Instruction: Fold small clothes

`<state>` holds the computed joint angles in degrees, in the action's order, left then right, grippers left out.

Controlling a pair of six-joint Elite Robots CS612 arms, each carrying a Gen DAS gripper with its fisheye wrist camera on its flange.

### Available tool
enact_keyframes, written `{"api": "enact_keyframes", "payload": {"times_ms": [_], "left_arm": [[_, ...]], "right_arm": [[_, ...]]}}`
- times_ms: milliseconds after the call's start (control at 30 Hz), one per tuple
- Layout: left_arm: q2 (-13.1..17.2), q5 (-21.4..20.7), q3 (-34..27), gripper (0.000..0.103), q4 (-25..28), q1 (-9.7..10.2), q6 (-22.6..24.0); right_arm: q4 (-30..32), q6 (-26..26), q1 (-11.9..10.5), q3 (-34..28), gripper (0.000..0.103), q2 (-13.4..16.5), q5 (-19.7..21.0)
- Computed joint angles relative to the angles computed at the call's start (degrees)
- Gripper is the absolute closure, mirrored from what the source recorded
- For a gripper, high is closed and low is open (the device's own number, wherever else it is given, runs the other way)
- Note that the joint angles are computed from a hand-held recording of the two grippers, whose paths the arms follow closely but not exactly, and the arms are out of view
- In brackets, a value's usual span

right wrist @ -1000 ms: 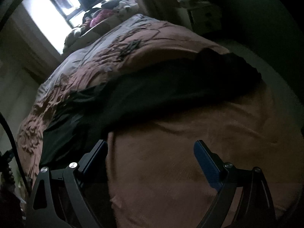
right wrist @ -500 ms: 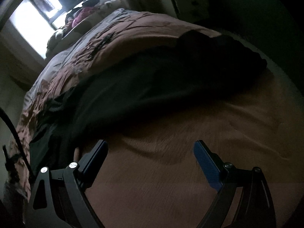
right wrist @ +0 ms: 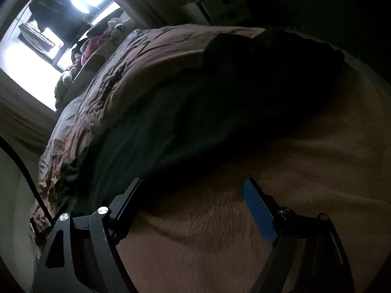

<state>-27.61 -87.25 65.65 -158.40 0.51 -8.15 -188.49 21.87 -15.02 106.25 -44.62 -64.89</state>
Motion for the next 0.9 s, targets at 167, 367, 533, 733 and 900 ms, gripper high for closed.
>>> {"api": "enact_keyframes", "payload": {"times_ms": [167,367,533,733,900], "left_arm": [[-0.18,1.46,0.88,0.095,-3.14,0.16,-0.8],[0.25,1.71,0.12,0.095,-2.73,0.72,-3.26],[0.98,1.39,-0.75,0.094,-1.42,0.88,-6.08],[-0.36,3.35,0.73,0.074,0.01,0.49,-7.33],[-1.9,3.17,3.25,0.073,-1.26,0.48,-8.51]], "right_arm": [[-0.82,-1.19,0.54,-0.16,0.022,0.17,-1.45],[-1.82,-0.19,0.62,-0.4,0.022,0.37,-0.66],[-3.31,2.83,0.36,-0.83,0.022,1.51,0.8],[-9.2,12.24,-0.63,-1.44,0.038,3.84,2.27],[-13.71,18.98,-1.27,-2.01,0.056,5.53,1.06]]}}
